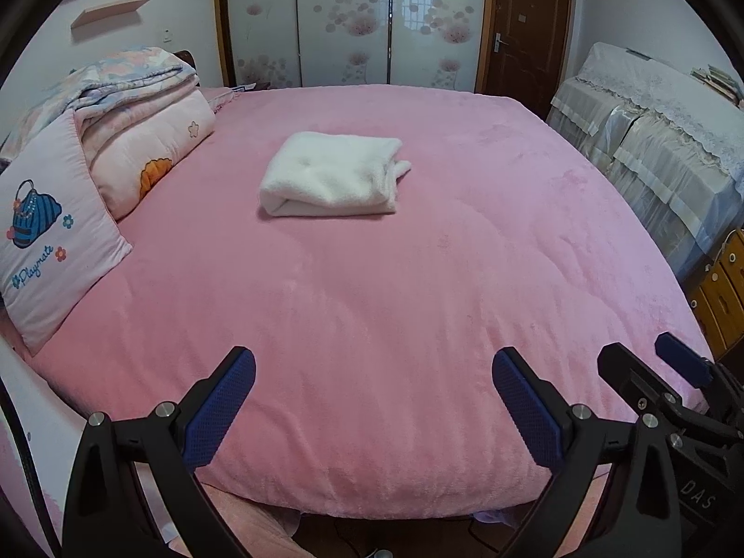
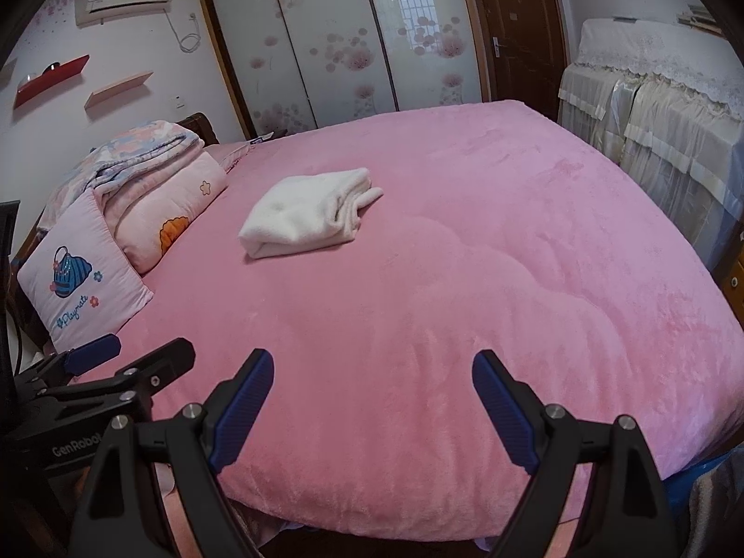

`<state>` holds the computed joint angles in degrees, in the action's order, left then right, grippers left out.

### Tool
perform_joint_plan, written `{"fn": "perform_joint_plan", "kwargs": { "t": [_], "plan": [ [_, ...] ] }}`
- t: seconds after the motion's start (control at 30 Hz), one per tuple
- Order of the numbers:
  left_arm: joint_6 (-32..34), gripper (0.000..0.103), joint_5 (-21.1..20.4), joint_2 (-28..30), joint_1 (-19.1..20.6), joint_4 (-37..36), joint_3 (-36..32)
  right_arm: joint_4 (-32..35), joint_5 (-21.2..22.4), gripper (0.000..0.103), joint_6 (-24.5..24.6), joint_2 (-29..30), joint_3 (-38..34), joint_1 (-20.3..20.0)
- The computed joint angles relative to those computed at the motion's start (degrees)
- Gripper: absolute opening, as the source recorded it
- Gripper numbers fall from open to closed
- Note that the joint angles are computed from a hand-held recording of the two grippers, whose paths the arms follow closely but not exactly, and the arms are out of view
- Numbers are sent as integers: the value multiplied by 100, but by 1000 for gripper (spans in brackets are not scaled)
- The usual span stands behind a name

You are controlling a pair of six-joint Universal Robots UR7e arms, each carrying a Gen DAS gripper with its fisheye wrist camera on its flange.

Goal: Fold large clothes

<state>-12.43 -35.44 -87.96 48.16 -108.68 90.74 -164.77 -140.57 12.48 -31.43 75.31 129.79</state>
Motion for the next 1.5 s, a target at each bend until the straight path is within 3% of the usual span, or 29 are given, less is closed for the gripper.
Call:
{"fn": "perform_joint_plan", "kwargs": {
  "t": [0.77,1.5],
  "plan": [
    [-362,101,-15,-209,-66,264,134,-252,-186,88,-91,20,115,111],
    [-373,101,-188,-155,18,329,71,-95,-286,88,30,36,77,140]
  ]
}}
